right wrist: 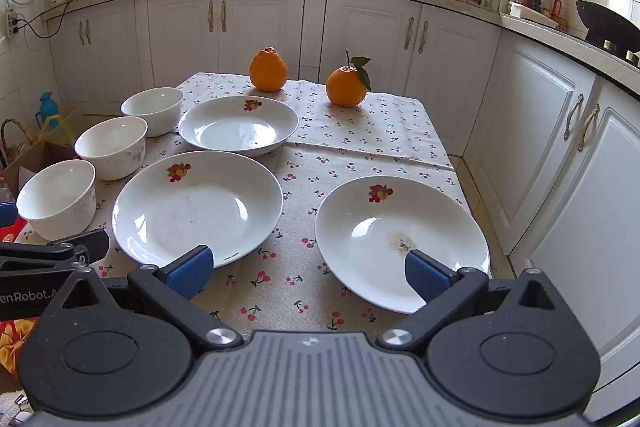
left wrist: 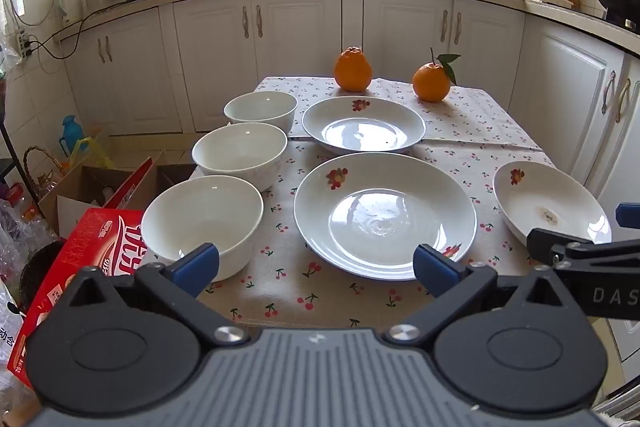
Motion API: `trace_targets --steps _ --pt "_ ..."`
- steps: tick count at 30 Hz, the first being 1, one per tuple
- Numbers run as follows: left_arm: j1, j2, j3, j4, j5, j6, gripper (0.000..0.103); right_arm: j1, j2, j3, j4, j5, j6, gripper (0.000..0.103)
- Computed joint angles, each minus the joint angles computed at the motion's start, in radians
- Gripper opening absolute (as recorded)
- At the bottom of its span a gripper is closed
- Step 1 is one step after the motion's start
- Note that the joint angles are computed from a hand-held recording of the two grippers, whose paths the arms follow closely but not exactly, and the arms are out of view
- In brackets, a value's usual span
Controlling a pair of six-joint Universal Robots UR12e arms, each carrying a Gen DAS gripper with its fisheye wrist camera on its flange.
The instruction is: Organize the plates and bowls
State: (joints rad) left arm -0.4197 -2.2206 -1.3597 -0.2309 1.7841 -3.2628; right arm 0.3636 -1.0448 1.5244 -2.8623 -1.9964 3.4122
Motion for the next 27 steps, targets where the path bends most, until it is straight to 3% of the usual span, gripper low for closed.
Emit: trace_targets --steps 27 --pt "-0.001 -0.002 0.004 -0.011 -0.003 -0.006 0.102 -0.003 0.001 -0.001 0.002 0.001 -0.003 0.103"
